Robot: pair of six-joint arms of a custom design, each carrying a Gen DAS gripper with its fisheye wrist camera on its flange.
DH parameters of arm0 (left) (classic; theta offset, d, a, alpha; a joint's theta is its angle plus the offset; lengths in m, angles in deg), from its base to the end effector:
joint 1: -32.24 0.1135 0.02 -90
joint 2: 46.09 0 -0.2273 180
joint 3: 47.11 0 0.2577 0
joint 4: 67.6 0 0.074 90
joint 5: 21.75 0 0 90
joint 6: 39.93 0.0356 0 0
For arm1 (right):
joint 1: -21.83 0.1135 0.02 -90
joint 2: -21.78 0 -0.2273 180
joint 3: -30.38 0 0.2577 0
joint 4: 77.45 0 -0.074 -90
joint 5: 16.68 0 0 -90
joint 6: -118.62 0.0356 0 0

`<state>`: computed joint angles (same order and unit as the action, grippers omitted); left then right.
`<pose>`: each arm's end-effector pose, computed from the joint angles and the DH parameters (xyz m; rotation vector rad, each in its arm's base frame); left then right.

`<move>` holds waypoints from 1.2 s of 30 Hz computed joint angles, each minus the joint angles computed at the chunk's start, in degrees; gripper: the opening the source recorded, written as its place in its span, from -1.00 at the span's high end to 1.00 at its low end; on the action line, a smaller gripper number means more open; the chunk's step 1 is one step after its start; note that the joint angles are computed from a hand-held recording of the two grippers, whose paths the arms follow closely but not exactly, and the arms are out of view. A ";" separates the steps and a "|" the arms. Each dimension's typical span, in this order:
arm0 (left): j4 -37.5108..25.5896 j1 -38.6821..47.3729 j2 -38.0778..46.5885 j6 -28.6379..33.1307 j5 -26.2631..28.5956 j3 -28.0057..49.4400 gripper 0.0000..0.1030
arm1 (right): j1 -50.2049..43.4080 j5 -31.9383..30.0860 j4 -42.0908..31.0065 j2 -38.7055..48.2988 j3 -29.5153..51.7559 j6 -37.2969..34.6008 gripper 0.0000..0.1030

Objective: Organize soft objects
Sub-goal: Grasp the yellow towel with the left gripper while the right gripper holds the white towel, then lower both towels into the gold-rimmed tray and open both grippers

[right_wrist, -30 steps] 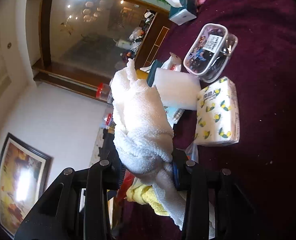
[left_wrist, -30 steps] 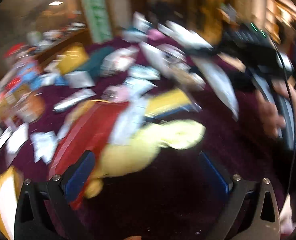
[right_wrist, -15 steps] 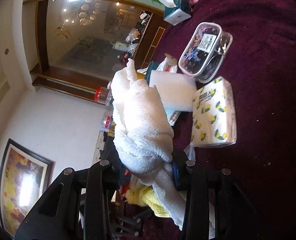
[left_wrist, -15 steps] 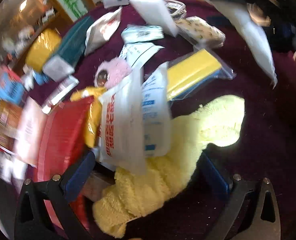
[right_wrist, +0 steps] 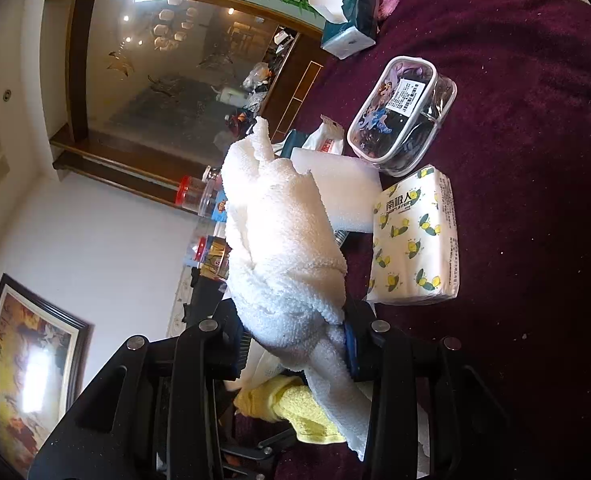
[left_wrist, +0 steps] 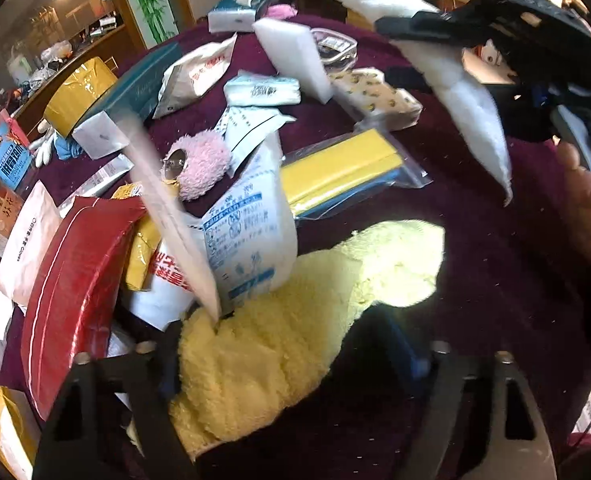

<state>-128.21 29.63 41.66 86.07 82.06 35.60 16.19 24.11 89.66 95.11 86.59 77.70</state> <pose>0.3118 -0.0227 0.2191 0.9463 2.4910 -0.1439 0.2866 -0.0012 0.2067 0.4725 2.1222 1.3432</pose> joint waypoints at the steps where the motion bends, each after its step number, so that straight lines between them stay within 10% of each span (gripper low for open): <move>1: -0.25 0.34 -0.43 -0.34 0.47 -0.18 -0.11 | -0.02 0.40 -0.43 -0.14 0.08 -0.53 0.32; 10: 2.00 0.11 -9.19 -6.32 -1.17 -7.85 0.23 | -0.55 0.52 0.08 -1.27 -0.81 -0.81 0.32; 15: -0.79 5.17 -14.45 -9.59 6.70 -10.07 0.24 | 0.52 -0.53 1.45 -2.26 -0.96 -2.25 0.32; 24: -19.55 44.71 -23.07 6.65 25.82 -3.69 0.24 | 16.59 -3.08 10.99 -2.33 0.09 6.55 0.31; 33: -12.88 67.67 -6.04 1.79 21.41 13.30 0.15 | 49.57 7.30 29.09 31.11 30.64 27.87 0.30; 36: -10.17 68.13 -2.04 -2.30 17.41 15.01 0.08 | 55.63 12.00 27.15 44.28 45.59 34.01 -0.11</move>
